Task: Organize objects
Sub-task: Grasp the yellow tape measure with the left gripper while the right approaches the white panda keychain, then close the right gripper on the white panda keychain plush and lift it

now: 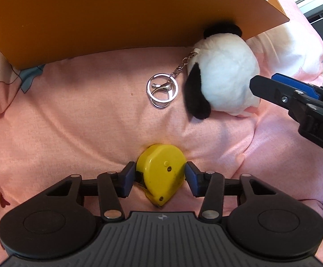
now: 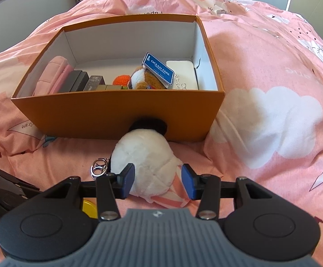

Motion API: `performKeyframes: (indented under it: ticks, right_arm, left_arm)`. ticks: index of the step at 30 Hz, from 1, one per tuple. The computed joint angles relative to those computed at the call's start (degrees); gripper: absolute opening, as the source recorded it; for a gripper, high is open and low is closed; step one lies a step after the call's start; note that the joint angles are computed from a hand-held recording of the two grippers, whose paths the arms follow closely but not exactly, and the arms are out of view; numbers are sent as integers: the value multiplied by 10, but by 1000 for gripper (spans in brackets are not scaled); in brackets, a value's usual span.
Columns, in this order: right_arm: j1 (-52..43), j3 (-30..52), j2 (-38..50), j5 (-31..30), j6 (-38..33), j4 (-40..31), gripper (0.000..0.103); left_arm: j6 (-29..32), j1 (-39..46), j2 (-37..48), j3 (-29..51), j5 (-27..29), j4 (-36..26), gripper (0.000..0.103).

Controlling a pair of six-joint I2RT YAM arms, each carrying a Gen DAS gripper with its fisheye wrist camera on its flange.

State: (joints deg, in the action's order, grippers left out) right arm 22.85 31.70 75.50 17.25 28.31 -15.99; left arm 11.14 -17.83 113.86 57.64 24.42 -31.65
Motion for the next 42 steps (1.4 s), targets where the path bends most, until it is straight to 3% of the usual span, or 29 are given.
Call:
performKeyframes:
  ticks: [1, 3, 5, 14, 19, 26, 37, 40, 42]
  right_arm:
    - [1, 1, 2, 1, 0, -1, 49]
    - [6, 3, 4, 6, 3, -4, 49]
    - [8, 4, 4, 10, 6, -6, 49]
    - [9, 6, 5, 12, 6, -8, 49]
    - [0, 15, 9, -12, -29, -6, 49]
    - [10, 42, 25, -18, -111, -10, 49]
    - [56, 43, 78, 21, -134, 13, 50]
    - [66, 42, 98, 29, -148, 27, 58]
    - [74, 43, 117, 32, -172, 38, 69]
  left_arm:
    - [1, 1, -5, -4, 0, 1, 54]
    - [4, 2, -19, -14, -1, 4, 40]
    - [12, 6, -38, -24, 5, 7, 35]
    - [24, -2, -92, -39, -13, 33, 28]
    - [40, 22, -123, -31, -33, 27, 28]
    - [18, 5, -145, -50, -109, 90, 28]
    - [15, 24, -85, -33, -108, 111, 28]
    - [13, 27, -80, -29, -104, 108, 28]
    - [13, 28, -80, -29, -103, 106, 28]
